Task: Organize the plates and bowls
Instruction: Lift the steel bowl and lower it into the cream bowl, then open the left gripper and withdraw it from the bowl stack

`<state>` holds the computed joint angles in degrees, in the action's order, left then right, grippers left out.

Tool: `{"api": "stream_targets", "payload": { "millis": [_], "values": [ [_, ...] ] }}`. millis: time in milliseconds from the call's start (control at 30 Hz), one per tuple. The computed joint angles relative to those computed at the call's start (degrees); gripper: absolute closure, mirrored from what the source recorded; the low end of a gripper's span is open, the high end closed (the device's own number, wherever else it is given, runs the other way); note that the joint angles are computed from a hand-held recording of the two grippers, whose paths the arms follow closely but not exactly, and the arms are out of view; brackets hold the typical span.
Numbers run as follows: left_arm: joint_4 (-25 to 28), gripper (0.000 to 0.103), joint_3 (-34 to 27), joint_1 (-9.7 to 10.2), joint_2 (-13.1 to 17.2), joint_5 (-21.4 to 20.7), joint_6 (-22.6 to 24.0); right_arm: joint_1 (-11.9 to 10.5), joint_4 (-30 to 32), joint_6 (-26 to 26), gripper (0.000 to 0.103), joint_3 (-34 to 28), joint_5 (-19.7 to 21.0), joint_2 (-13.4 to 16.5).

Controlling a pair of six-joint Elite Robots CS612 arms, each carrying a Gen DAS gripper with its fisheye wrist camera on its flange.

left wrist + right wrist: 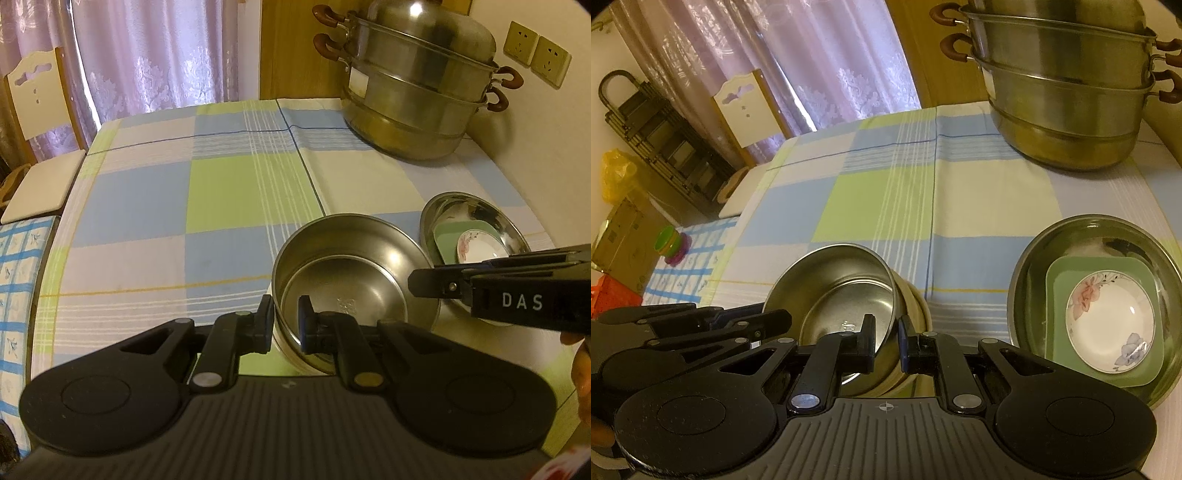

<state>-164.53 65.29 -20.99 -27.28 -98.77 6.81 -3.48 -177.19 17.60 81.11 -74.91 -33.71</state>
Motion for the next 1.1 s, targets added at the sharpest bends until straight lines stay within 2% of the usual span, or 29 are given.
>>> {"api": "stream_targets", "payload": {
  "millis": [233, 333, 400, 600, 900, 1100],
  "values": [
    [-0.78, 0.088, 0.24, 0.06, -0.01, -0.22, 0.16, 0.11, -1.09, -0.81, 0.088, 0.46, -0.85, 0.07],
    [-0.77, 0.086, 0.23, 0.21, -0.04, -0.58, -0.17, 0.0, -1.89, -0.33, 0.084, 0.72, -0.82, 0.13],
    [-0.86, 0.084, 0.33, 0.26, -0.1, -0.63, -0.33, -0.05, -2.25, -0.27, 0.077, 0.77, -0.9, 0.15],
    [-1.57, 0.084, 0.91, 0.59, -0.63, -1.82, -1.29, -0.22, -3.65, -0.06, 0.074, 1.46, -0.84, -0.27],
    [-4.11, 0.082, 5.7, 0.85, -3.49, -3.22, -2.6, -0.55, -6.67, 1.13, 0.062, 4.9, -0.29, -1.96],
    [-5.71, 0.081, 10.46, 0.72, -6.14, -2.41, -3.56, -0.8, -9.03, 0.83, 0.055, 8.89, 0.62, -3.91]
  ]
}}
